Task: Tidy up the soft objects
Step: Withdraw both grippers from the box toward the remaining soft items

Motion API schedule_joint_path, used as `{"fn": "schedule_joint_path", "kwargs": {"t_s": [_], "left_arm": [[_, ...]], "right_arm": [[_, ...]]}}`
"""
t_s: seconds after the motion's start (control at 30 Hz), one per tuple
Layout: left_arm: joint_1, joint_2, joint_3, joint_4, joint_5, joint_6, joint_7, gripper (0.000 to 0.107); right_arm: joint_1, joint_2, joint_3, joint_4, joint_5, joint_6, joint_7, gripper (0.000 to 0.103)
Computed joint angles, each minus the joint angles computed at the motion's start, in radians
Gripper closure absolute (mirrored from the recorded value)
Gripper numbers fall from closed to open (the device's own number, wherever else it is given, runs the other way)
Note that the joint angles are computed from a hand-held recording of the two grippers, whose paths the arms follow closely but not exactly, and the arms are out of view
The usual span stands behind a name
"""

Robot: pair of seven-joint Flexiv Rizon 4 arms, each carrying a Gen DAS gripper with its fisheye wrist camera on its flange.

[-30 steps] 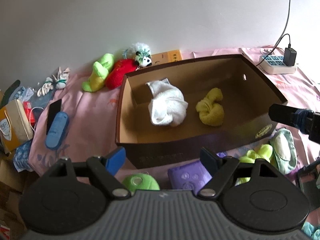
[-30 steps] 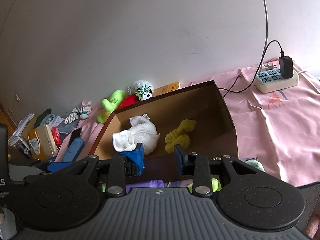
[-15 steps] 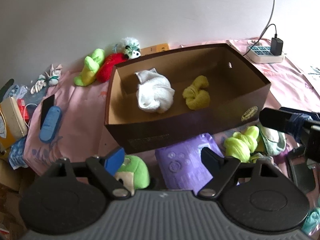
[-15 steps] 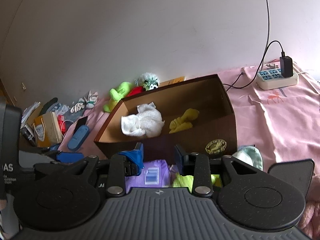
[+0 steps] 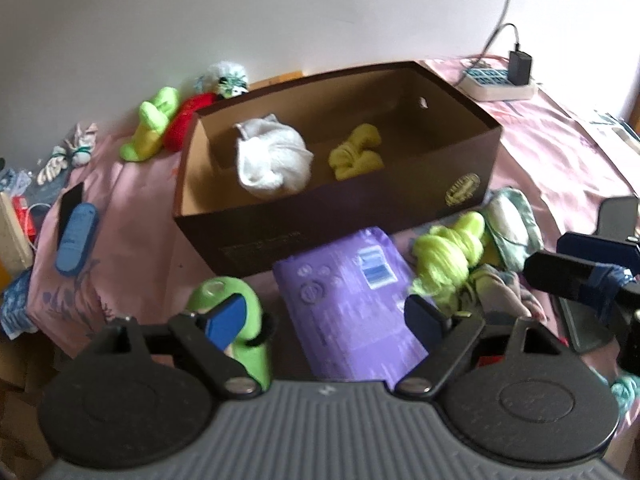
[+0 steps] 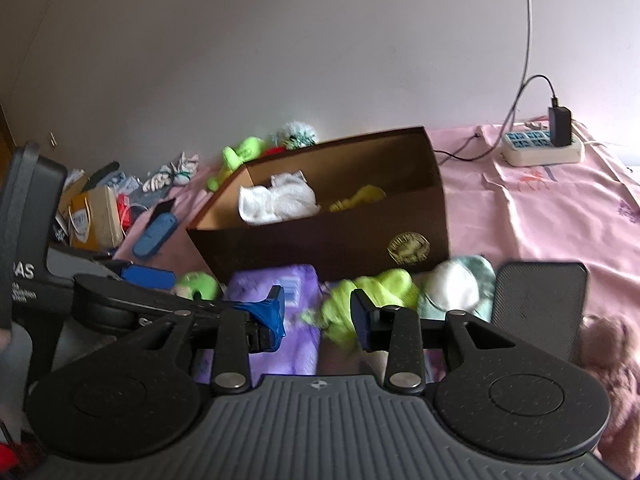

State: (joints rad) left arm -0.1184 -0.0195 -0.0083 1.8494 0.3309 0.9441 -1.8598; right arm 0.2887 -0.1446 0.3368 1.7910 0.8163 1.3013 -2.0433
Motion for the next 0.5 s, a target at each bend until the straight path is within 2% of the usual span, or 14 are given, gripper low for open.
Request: {"fn": "schedule_joint_path", "kwargs": {"t_s": [0.23,0.37,0.5], "left_arm": [[-0.008,0.024,-0.002,0.112,-0.163,0.099,0.181,0.020],[-0.029,0.037,-0.010,0.195,-0.353,0.159,0.376,0.019],[-0.063,0.042,-0.024,0.259,-0.550,0.179,0.576,0.014]], "right_arm": [[-0.009,0.061,-0.029,0.084,-0.021,-0.037,0.007,0.083],[-0.002,0.099,-0.058,0.142,-0.064,-0.056,0.039,0.082],[0.000,0.133,-0.089,0.200,-0.126,-0.077,0.087,0.082]]}}
